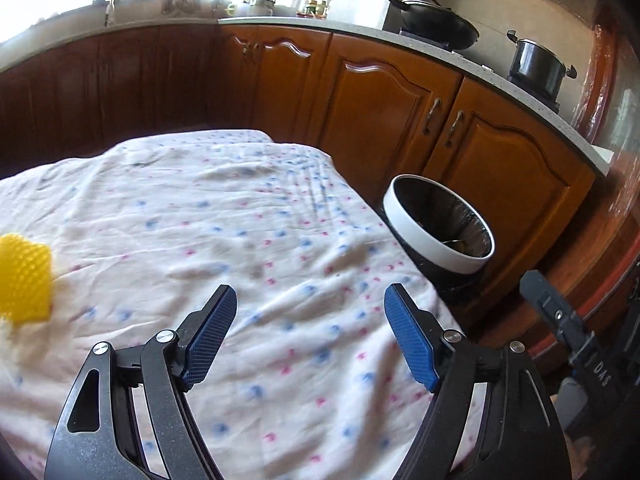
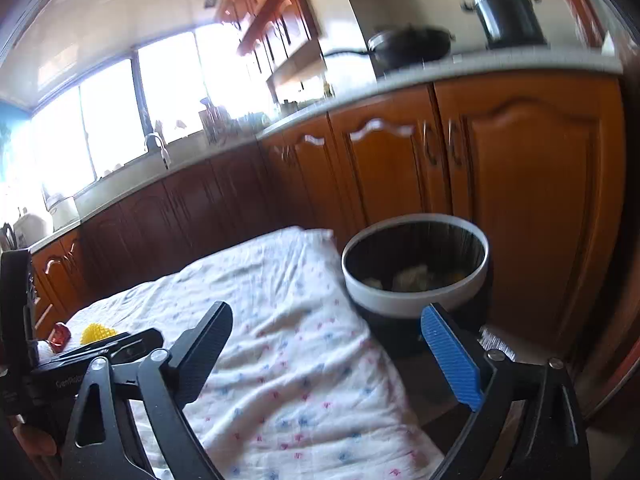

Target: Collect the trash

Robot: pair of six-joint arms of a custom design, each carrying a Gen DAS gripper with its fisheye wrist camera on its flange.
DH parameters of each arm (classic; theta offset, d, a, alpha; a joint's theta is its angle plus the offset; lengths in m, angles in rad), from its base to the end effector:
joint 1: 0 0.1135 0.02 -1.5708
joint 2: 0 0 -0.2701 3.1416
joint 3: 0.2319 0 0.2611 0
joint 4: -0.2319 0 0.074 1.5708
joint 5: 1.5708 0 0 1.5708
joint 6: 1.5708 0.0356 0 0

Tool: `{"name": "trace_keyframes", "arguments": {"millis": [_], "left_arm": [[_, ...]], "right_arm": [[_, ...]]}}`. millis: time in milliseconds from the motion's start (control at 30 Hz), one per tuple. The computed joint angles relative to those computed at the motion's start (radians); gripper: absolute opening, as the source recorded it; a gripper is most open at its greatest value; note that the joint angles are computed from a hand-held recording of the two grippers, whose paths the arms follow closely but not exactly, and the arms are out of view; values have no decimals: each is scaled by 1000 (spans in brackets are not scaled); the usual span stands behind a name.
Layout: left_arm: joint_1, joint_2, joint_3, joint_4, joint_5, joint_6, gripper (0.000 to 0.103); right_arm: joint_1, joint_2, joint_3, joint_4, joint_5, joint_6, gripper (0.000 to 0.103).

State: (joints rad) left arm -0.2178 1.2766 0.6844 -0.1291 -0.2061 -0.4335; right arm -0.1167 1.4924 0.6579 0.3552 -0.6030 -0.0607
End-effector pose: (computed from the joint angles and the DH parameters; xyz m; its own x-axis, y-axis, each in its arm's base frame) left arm 0.2630 -0.0507 0.2081 -0.6109 -0.2859 -0.7383 -0.2150 0.9574 -0.1928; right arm 0.3059 -0.0155 0.1871 -0.4327 0.0004 -0.9015 -0.4309 0.8783 0.2072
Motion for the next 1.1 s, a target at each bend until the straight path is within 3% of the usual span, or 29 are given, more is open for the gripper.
{"name": "trace_keyframes", "arguments": {"millis": [133, 267, 400, 1100], "left_arm": [[-15, -120, -87, 23, -62, 13, 80], [-84, -234, -177, 69, -236, 13, 101], [-148, -284, -238, 109, -380, 27, 103], [-270, -350, -300, 41, -563, -32, 103]], "right_arm": [[-5, -72, -111, 159, 18, 20, 103], [6, -87, -166, 224, 32, 8, 103], [14, -85, -199, 262, 20, 2, 103], [16, -85, -268, 319, -24, -20, 103]]}}
